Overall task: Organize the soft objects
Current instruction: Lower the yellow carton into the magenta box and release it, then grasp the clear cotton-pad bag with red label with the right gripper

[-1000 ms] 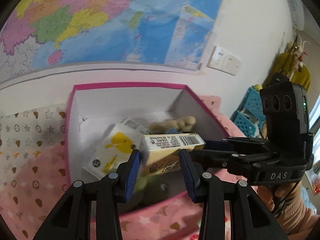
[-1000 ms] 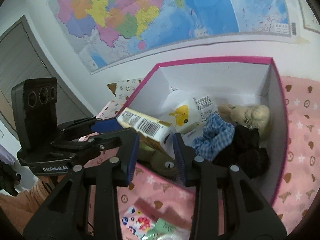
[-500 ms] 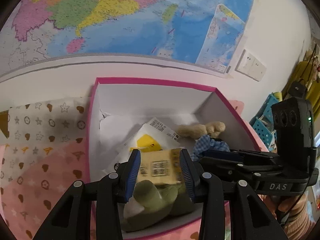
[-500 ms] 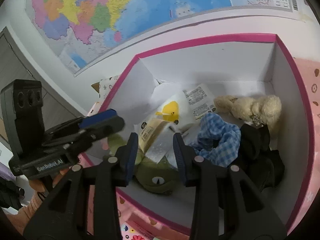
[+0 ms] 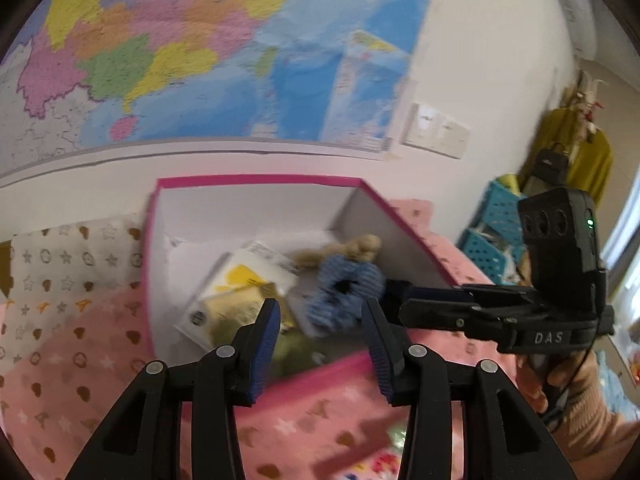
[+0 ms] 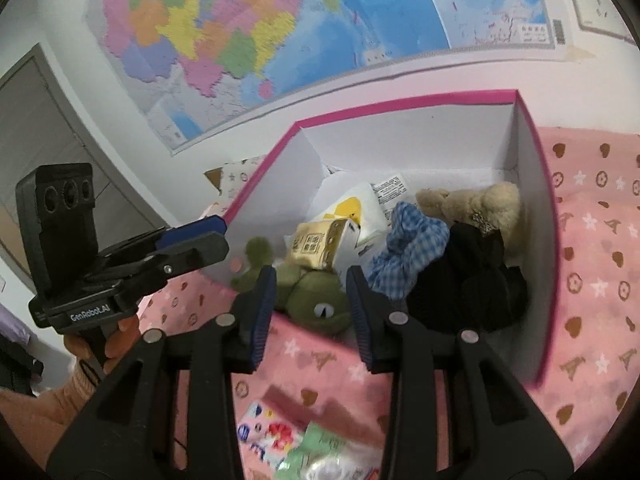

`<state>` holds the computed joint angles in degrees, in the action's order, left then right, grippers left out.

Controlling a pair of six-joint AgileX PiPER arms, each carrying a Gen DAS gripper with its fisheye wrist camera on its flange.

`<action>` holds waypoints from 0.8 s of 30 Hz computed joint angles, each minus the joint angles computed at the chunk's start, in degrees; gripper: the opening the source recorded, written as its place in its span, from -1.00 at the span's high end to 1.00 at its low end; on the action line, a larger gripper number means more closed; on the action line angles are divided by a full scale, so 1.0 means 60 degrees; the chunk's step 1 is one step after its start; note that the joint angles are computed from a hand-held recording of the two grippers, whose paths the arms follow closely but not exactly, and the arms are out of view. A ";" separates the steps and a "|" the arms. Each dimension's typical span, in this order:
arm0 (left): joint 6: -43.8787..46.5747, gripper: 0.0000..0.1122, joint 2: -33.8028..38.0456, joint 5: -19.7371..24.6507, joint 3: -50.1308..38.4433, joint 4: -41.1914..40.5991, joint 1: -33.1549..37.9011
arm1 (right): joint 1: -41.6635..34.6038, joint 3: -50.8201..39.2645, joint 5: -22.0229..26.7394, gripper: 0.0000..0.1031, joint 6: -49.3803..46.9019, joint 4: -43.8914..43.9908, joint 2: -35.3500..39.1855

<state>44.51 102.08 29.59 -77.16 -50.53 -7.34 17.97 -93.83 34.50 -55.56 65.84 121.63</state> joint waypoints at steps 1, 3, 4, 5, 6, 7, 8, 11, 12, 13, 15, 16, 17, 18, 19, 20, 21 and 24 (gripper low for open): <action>0.0213 0.22 -0.0155 0.0006 0.0226 -0.0147 -0.0072 | -0.0040 0.0403 -0.0039 0.24 -0.0480 0.0355 -0.0228; 0.0719 0.19 -0.0408 0.0095 0.0666 -0.0547 -0.0187 | -0.0185 0.1384 0.0015 0.23 -0.1605 0.1206 -0.0768; 0.0928 0.18 -0.0452 0.0226 0.0821 -0.0715 -0.0250 | -0.0291 0.1950 0.0075 0.23 -0.2263 0.1713 -0.1060; 0.1067 0.17 -0.0487 0.0249 0.0976 -0.0791 -0.0359 | -0.0358 0.2243 0.0129 0.21 -0.2590 0.1961 -0.1204; 0.1227 0.16 -0.0520 0.0281 0.1160 -0.0881 -0.0477 | -0.0460 0.2647 0.0199 0.17 -0.3000 0.2255 -0.1395; 0.1290 0.15 -0.0496 0.0382 0.1275 -0.0888 -0.0596 | -0.0569 0.3116 0.0214 0.12 -0.3428 0.2585 -0.1599; 0.1279 0.15 -0.0436 0.0441 0.1359 -0.0825 -0.0719 | -0.0660 0.3490 0.0215 0.11 -0.3736 0.2848 -0.1741; 0.1136 0.15 -0.0063 0.0712 0.1451 -0.0489 -0.1086 | -0.0888 0.4320 0.0184 0.10 -0.3994 0.3012 -0.1896; 0.0976 0.15 0.0019 0.0716 0.1461 -0.0328 -0.1183 | -0.0958 0.4528 0.0170 0.10 -0.4017 0.3026 -0.1879; 0.0814 0.15 0.0151 0.0762 0.1432 -0.0147 -0.1276 | -0.1017 0.4656 0.0187 0.10 -0.3988 0.3003 -0.1825; 0.0376 0.15 0.0466 0.0952 0.1228 0.0327 -0.1419 | -0.1118 0.4939 0.0189 0.10 -0.3904 0.2985 -0.1683; 0.0225 0.15 0.0606 0.1068 0.1114 0.0493 -0.1456 | -0.1146 0.5040 0.0185 0.10 -0.3924 0.3031 -0.1632; 0.0121 0.15 0.0726 0.1205 0.1001 0.0598 -0.1475 | -0.1164 0.5210 0.0155 0.10 -0.3995 0.3118 -0.1583; -0.0027 0.14 0.0827 0.1269 0.0908 0.0723 -0.1507 | -0.1170 0.5337 0.0124 0.10 -0.4096 0.3198 -0.1562; -0.0185 0.13 0.0957 0.1382 0.0732 0.0871 -0.1537 | -0.1166 0.5450 0.0065 0.10 -0.4198 0.3287 -0.1541; -0.0269 0.11 0.1086 0.1553 0.0566 0.0955 -0.1541 | -0.1163 0.5568 0.0003 0.10 -0.4275 0.3386 -0.1496; -0.0368 0.07 0.1187 0.1698 0.0432 0.1031 -0.1553 | -0.1165 0.5630 -0.0013 0.10 -0.4327 0.3456 -0.1457; -0.0672 0.03 0.1400 0.1896 0.0124 0.1354 -0.1717 | -0.1213 0.5868 0.0043 0.10 -0.4630 0.3800 -0.1322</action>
